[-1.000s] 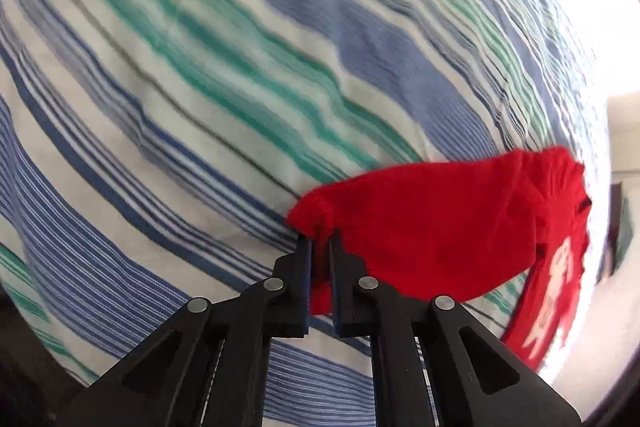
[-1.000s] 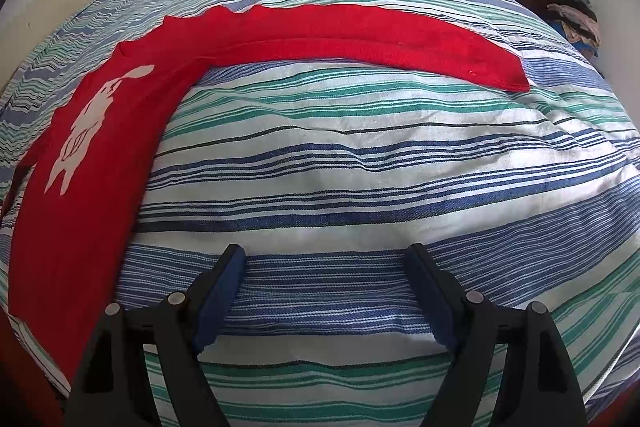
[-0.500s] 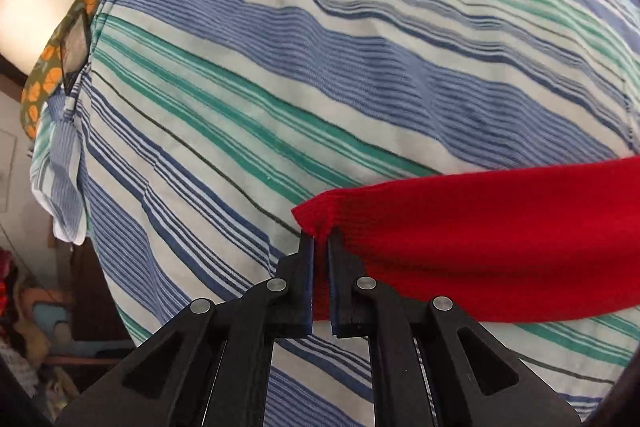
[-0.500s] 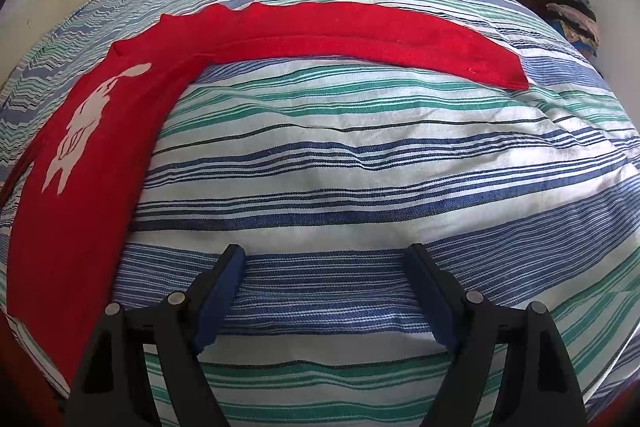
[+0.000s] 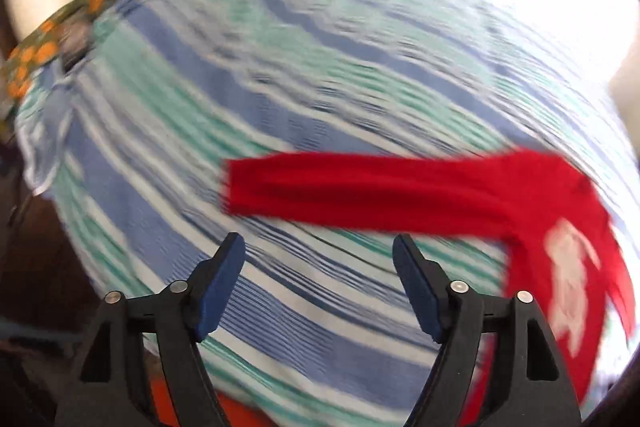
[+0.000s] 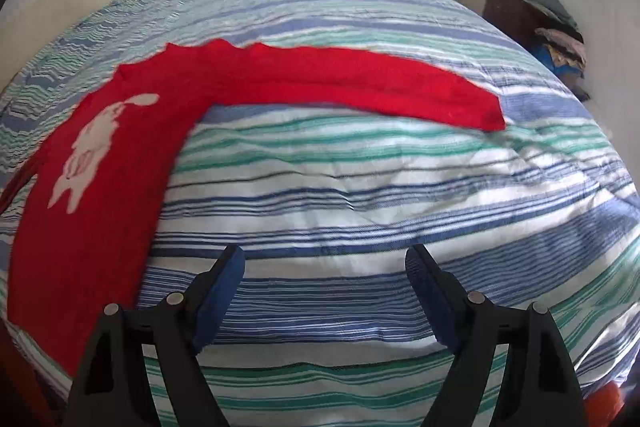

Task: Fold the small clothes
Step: 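Lay the sleeve straight across the body and open the left tool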

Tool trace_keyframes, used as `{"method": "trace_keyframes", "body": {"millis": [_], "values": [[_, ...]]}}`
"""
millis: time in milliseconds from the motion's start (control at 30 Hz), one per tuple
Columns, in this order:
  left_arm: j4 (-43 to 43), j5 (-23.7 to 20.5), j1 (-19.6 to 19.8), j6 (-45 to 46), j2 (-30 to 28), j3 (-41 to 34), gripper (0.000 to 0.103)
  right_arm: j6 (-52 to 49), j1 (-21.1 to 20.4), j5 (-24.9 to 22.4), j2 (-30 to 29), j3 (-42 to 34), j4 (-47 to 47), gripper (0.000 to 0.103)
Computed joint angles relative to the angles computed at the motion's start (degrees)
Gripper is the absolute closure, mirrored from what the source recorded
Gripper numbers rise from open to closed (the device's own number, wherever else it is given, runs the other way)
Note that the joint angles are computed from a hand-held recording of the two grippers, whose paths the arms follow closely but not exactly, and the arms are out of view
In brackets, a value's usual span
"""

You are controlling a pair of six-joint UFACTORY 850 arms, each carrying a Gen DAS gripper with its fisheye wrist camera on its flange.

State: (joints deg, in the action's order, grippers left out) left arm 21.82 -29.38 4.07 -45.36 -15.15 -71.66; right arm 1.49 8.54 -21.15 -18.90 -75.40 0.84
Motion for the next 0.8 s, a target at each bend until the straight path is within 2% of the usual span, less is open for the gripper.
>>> {"method": "trace_keyframes", "body": {"millis": [100, 167, 200, 267, 300, 333, 367, 400, 433, 467, 533, 600, 667, 733, 800], "values": [[-12.48, 3.44, -5.93, 15.81, 2.44, 3.03, 0.018, -17.96, 1.65, -4.36, 0.55, -2.43, 17.99, 0.021], [-19.98, 3.22, -9.69, 25.07, 0.55, 2.02, 0.018, -29.64, 2.79, -6.76, 0.48, -3.08, 28.49, 0.021], [-23.14, 3.53, -11.48, 28.88, -0.18, 2.30, 0.018, -32.93, 3.57, -6.93, 0.55, -2.91, 30.60, 0.021], [-23.28, 2.29, -14.93, 31.63, -2.54, 2.06, 0.019, -36.71, 5.19, -7.54, 0.41, -2.91, 32.30, 0.021], [-21.47, -0.15, -17.13, 30.57, -3.94, 1.27, 0.025, -38.84, 5.80, -8.16, 0.35, -2.53, 33.10, 0.021], [-20.15, -4.97, -18.62, 30.66, -6.02, -0.08, 0.036, -39.49, 6.43, -9.51, -0.20, -2.58, 31.95, 0.022], [-18.36, -9.23, -19.82, 30.25, -8.31, -0.35, 0.041, -39.39, 6.86, -12.17, -1.14, -2.78, 29.79, 0.023], [-16.44, -11.08, -20.71, 28.62, -8.89, 0.18, 0.041, -38.50, 7.15, -16.30, -2.65, -3.51, 26.70, 0.028], [-14.47, -10.54, -21.18, 27.37, -8.14, 1.15, 0.041, -35.69, 7.60, -21.15, -4.64, -4.38, 21.56, 0.031], [-12.24, -9.68, -21.81, 26.68, -7.12, 1.89, 0.040, -34.57, 7.48, -23.61, -5.75, -3.65, 18.82, 0.031], [-10.46, -9.57, -22.03, 25.21, -6.18, 1.63, 0.036, -35.30, 6.52, -22.27, -3.91, -1.26, 20.54, 0.031], [-11.63, -6.35, -21.16, 23.93, -4.07, 2.40, 0.034, -34.43, 5.47, -22.20, -3.11, -1.03, 22.48, 0.032], [-12.67, -3.19, -19.95, 22.28, -2.24, 2.85, 0.027, -30.80, 5.33, -16.64, -0.30, 0.99, 21.01, 0.032], [-8.98, 0.18, -18.56, 15.69, -0.68, 3.08, 0.016, -28.95, 4.74, -10.17, 2.75, 3.04, 21.68, 0.031], [-3.70, 2.64, -17.25, 7.55, -0.67, 2.35, 0.012, -28.80, 3.11, -4.60, 4.91, 4.61, 25.92, 0.029]]}}
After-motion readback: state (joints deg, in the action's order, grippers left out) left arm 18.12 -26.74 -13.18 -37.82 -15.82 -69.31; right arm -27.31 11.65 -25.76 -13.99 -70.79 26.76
